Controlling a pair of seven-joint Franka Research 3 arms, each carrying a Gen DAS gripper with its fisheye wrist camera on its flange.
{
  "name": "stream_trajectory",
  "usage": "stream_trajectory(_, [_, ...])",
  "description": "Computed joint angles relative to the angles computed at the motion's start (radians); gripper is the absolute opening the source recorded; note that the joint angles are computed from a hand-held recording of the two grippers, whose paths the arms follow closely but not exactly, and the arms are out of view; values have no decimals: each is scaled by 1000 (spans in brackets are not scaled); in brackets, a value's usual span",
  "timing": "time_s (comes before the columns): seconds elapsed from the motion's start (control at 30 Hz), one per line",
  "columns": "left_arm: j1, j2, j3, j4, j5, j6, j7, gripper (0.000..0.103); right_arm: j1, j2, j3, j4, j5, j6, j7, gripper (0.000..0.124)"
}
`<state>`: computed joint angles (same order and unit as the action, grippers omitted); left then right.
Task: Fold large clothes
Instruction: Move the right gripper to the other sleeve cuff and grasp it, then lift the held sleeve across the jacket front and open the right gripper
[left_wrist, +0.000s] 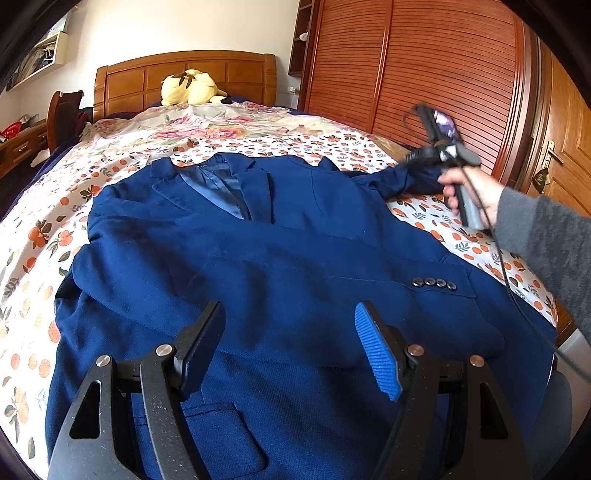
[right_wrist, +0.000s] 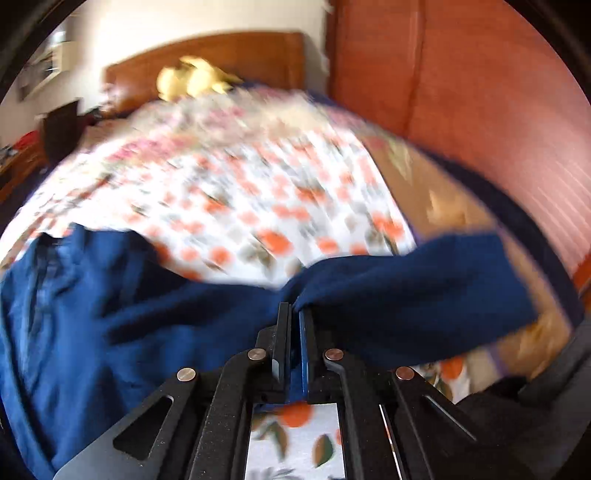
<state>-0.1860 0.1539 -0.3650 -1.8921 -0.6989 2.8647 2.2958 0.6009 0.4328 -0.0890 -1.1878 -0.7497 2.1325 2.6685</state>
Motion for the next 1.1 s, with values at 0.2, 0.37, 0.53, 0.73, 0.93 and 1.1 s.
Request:
stream_trajectory(0.2, [1,-3,0,-1,-5,-1,0,74,64,15,40,70,-9,84,-154,3])
stream_trajectory(0.37, [0,-3,2,-1,2,0,-2,74,109,30,67,79,78,99,-252,3])
stream_trajectory(0.53, [-4,-4,2,-4,10,6,-4,74,150,15,51,73,88,32,-277,20])
stream_trajectory(0.73, [-5,-1,3,0,21,3,-15,74,174,-95,38,-48,-83,59,-156,56])
stream_trajectory(0.93, [-3,-1,2,1,33,1,-26,74,110,-48,47,-5,-76,-94,-113,62])
stream_trajectory(1.1, [0,2,0,4,27,-5,-22,74,34,13,41,23,62,-130,-98,63])
